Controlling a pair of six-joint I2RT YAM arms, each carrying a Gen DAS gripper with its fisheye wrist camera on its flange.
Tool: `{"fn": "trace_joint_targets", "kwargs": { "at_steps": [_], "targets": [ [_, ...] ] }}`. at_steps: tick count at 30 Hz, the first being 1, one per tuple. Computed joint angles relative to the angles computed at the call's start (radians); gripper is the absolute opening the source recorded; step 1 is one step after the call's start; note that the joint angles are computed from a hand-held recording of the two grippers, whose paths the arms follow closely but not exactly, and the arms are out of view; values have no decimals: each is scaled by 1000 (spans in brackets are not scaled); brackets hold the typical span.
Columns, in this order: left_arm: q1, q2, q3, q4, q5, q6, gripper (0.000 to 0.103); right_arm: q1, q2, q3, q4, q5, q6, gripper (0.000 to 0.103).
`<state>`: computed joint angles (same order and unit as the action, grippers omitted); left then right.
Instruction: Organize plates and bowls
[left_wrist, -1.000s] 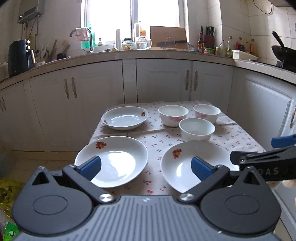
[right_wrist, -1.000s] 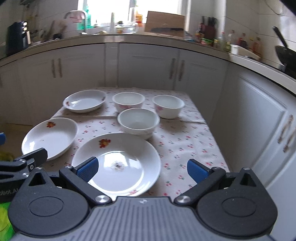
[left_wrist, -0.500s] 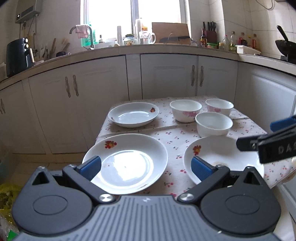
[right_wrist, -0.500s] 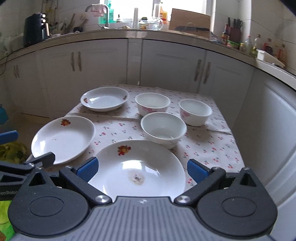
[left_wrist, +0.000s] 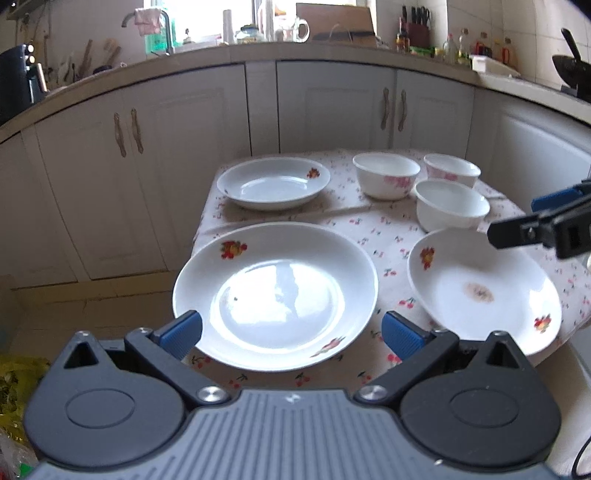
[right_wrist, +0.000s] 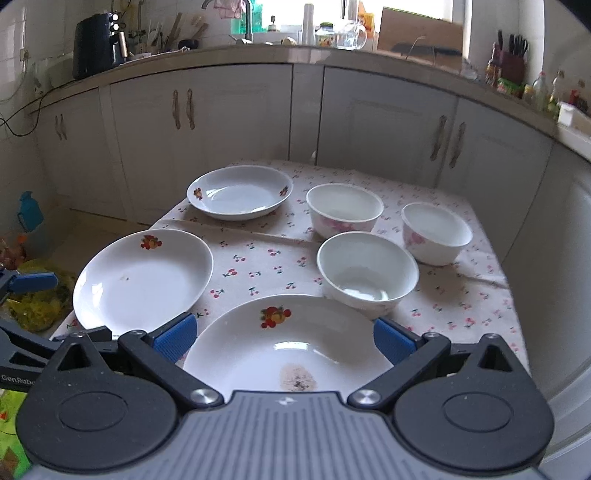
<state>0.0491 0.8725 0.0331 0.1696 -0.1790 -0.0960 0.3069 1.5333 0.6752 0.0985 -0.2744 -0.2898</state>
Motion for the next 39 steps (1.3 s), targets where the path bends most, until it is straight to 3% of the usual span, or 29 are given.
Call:
{"fn": "trace_joint_targets", "kwargs": {
  "at_steps": [4,8,23,26,30,39],
  "targets": [
    [75,54,-8,57,56,52,102,-17,67,61,-44,-58,23,103],
    [190,129,-20,139,173,142,102,18,119,110,-66,-33,24,103],
    [435,350,-10,283,419,354,102,158,293,329,-170,-23,2,103],
    [469,370,4,266,466,379,102,174,323,370,-178,-20,0,103],
    [563,414,42,201,597,487,102,189,386,461,-240,-33,-7,103],
    [646,610,188,118,725,648,102,215,581,715,-449,-116,-36,103]
  ]
}}
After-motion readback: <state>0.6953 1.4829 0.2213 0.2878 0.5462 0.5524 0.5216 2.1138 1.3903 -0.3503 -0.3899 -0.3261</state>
